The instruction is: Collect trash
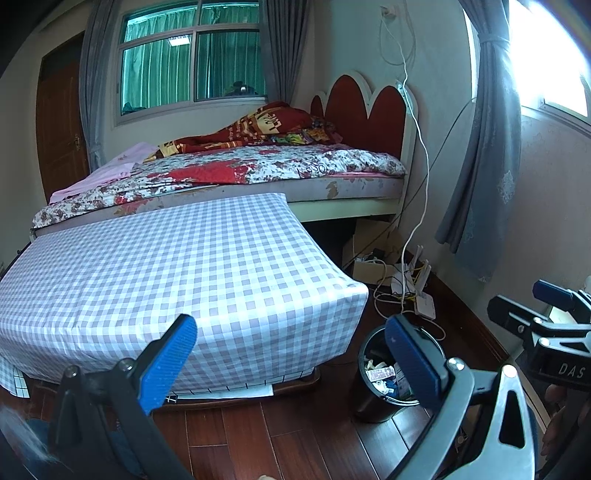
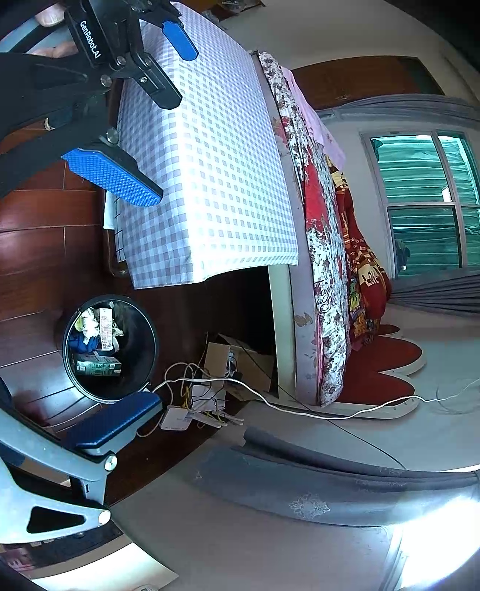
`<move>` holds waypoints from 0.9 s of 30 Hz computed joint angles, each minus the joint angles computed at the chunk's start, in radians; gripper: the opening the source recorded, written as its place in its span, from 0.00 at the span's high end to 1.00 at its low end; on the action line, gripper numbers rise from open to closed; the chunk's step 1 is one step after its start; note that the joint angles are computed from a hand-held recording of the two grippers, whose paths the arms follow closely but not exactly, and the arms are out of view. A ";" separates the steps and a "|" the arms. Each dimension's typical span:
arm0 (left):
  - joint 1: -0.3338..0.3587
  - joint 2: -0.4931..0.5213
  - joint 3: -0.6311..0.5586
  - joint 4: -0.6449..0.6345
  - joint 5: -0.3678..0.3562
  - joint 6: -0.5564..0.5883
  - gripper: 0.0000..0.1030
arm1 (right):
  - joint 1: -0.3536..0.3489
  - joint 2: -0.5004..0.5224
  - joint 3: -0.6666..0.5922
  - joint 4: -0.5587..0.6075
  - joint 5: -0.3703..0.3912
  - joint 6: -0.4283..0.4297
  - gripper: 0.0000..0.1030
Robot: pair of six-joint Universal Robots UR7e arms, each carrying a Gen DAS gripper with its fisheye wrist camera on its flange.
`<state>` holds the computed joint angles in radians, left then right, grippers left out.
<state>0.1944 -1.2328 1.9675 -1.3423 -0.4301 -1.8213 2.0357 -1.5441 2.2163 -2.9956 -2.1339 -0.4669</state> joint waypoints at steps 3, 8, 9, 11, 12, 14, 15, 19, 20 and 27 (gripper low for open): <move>0.000 0.003 -0.004 0.003 -0.001 -0.001 0.01 | 0.000 0.001 0.000 0.001 -0.001 0.002 0.01; 0.000 0.006 -0.007 0.000 -0.005 -0.002 0.01 | 0.001 0.001 0.000 -0.003 -0.002 0.002 0.01; -0.001 0.009 -0.009 0.000 -0.006 -0.004 0.01 | 0.001 0.002 0.000 -0.003 -0.003 0.003 0.01; 0.000 0.011 -0.010 -0.001 -0.005 -0.002 0.01 | 0.000 0.001 0.000 -0.003 -0.002 0.001 0.01; -0.001 0.015 -0.013 0.000 -0.005 -0.003 0.01 | 0.000 0.000 0.000 -0.002 -0.002 0.001 0.01; -0.001 0.013 -0.010 -0.007 -0.005 0.000 0.01 | 0.000 0.000 0.000 -0.002 -0.002 0.001 0.01; 0.000 0.014 -0.011 -0.007 -0.005 0.001 0.01 | 0.001 0.001 0.000 -0.003 -0.002 0.001 0.01; 0.002 0.013 -0.010 -0.017 -0.004 0.010 0.01 | 0.000 0.000 -0.001 0.000 -0.002 0.000 0.01; 0.002 0.012 -0.008 -0.025 -0.003 0.016 0.01 | 0.000 -0.001 0.000 0.000 -0.002 0.001 0.01; 0.001 0.016 -0.010 -0.031 -0.002 0.024 0.01 | -0.001 -0.003 -0.002 0.005 -0.003 0.002 0.01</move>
<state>0.1958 -1.2169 1.9573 -1.3736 -0.4320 -1.7978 2.0352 -1.5473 2.2146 -2.9908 -2.1365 -0.4653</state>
